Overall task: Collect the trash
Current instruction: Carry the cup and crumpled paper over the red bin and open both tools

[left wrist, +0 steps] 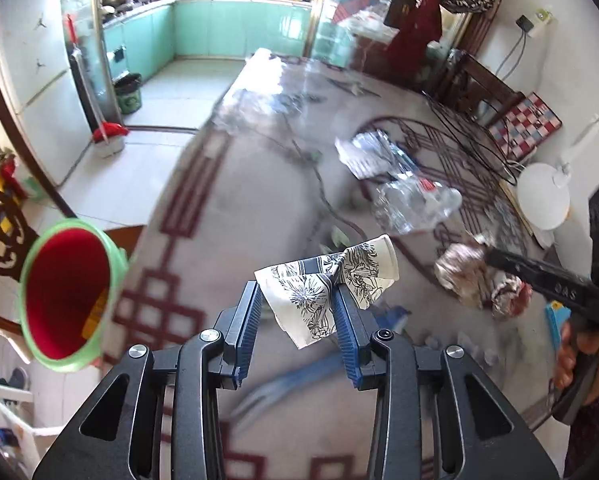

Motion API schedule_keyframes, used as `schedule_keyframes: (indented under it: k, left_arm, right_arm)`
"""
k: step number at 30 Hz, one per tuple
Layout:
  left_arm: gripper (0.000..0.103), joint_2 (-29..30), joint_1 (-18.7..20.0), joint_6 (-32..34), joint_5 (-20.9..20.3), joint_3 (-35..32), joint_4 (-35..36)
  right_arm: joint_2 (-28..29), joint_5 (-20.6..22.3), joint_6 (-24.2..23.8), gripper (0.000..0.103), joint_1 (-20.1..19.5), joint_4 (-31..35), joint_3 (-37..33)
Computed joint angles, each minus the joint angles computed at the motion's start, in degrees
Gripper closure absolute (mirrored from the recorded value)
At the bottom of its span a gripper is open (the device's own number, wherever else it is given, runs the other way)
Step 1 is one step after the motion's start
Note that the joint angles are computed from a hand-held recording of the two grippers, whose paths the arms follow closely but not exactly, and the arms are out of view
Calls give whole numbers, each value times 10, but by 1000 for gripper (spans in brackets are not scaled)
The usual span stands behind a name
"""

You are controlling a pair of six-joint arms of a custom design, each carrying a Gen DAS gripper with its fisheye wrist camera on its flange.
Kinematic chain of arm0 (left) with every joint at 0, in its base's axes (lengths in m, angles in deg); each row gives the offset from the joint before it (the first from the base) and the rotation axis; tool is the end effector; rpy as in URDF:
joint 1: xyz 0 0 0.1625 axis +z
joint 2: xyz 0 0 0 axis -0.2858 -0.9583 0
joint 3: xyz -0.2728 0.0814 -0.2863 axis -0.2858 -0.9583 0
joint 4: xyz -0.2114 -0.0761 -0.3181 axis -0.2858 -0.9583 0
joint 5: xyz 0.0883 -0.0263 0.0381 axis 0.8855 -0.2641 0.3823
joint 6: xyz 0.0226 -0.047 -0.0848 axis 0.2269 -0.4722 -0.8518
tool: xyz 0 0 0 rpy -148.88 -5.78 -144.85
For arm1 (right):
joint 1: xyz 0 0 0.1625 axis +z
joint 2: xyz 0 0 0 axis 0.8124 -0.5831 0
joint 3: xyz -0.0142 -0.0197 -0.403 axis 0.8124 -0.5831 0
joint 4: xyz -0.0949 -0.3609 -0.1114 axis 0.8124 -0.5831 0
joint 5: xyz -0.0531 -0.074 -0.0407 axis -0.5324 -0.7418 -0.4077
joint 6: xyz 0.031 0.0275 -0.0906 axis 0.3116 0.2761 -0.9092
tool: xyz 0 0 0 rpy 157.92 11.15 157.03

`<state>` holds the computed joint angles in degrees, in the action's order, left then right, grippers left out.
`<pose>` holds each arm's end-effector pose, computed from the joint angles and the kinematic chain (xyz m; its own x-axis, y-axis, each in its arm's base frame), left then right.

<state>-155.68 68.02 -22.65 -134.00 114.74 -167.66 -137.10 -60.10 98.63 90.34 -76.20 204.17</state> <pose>-0.0600 -0.3518 0.3385 -0.6335 0.6600 -0.4038 0.7334 0.6785 -0.0414 0.3330 -0.1724 0.0287 -0.8025 0.4781 0.3569 0.0589 0.6588 -0.7500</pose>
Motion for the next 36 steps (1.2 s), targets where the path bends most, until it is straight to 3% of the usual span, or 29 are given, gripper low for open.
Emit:
schedule_keyframes:
  k: [4, 10, 26, 36]
  left_arm:
    - [68, 5, 9, 2, 10, -8, -16]
    - [68, 12, 34, 6, 12, -18, -13]
    - [68, 75, 133, 109, -12, -106, -39]
    - [68, 150, 225, 172, -27, -220, -36]
  right_arm:
    - [-6, -3, 34, 79, 15, 39, -10]
    - [-9, -16, 29, 79, 22, 104, -49]
    - [82, -44, -41, 79, 2, 133, -197]
    - [185, -42, -136, 79, -31, 104, -338]
